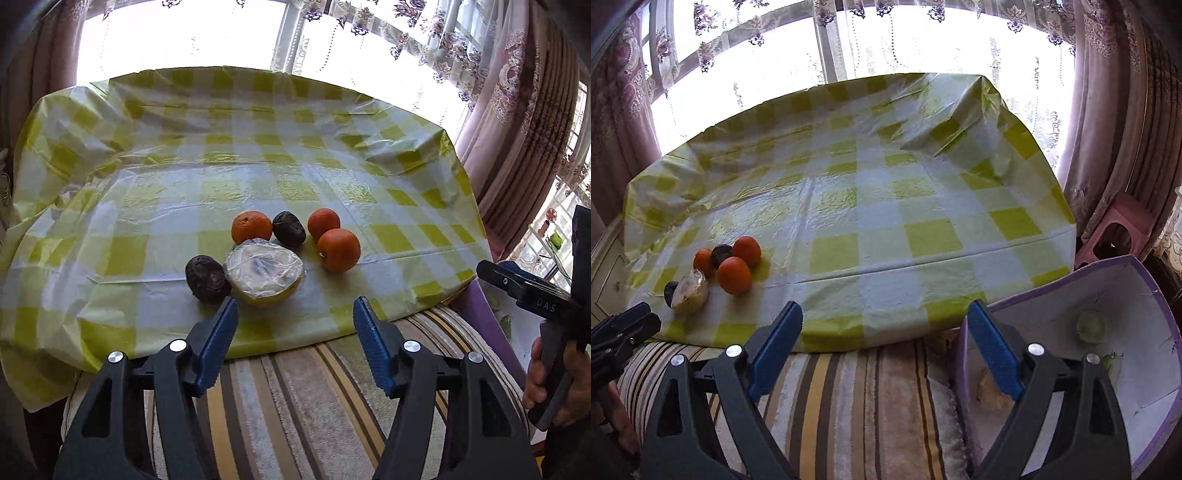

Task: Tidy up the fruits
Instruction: 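Move both open tools back to the remaining fruits on the table, then grasp a dark brown fruit with the left tool while the right tool grasps an orange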

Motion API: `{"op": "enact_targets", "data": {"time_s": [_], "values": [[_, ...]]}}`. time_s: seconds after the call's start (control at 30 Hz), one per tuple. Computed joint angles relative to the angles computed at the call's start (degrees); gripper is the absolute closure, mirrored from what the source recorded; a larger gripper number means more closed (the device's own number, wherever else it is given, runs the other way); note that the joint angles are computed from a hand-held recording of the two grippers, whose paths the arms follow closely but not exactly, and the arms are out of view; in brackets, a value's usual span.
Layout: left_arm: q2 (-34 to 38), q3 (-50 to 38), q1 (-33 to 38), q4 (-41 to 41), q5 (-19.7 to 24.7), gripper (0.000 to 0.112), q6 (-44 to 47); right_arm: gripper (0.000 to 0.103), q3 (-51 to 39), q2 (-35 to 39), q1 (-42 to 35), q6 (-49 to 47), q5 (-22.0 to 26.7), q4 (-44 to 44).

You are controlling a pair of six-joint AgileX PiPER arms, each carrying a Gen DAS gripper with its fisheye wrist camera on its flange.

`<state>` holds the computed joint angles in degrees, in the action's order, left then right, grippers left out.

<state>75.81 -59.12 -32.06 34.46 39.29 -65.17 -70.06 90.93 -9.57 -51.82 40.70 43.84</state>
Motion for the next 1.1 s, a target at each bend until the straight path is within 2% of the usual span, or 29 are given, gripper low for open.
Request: {"op": "enact_targets", "data": {"time_s": [0.13, 0.3, 0.47, 0.83, 1.03, 1.1], "values": [[-3.19, 4.04, 5.62, -3.65, -2.79, 0.065, 1.73, 0.012, 2.01, 0.06, 6.48, 2.66, -2.11, -3.07], [-3.58, 5.97, 11.39, -10.63, -7.08, 0.074, 6.8, 0.012, 2.81, 0.76, 12.2, 5.54, -5.32, -6.88], [-2.19, 5.65, 15.08, -15.88, -9.19, 0.077, 11.2, 0.012, 1.01, 2.71, 15.99, 10.25, -7.78, -11.03], [1.37, 4.79, 22.63, -31.32, -13.43, 0.077, 23.79, 0.012, -4.96, 7.77, 20.41, 12.69, -8.04, -12.29], [2.55, 4.16, 23.69, -33.74, -13.91, 0.086, 26.32, 0.013, -8.54, 10.77, 23.12, 17.0, -8.96, -16.4], [2.72, 4.23, 24.18, -35.61, -14.16, 0.086, 28.14, 0.016, -9.65, 11.65, 23.8, 17.74, -8.75, -17.28]]}}
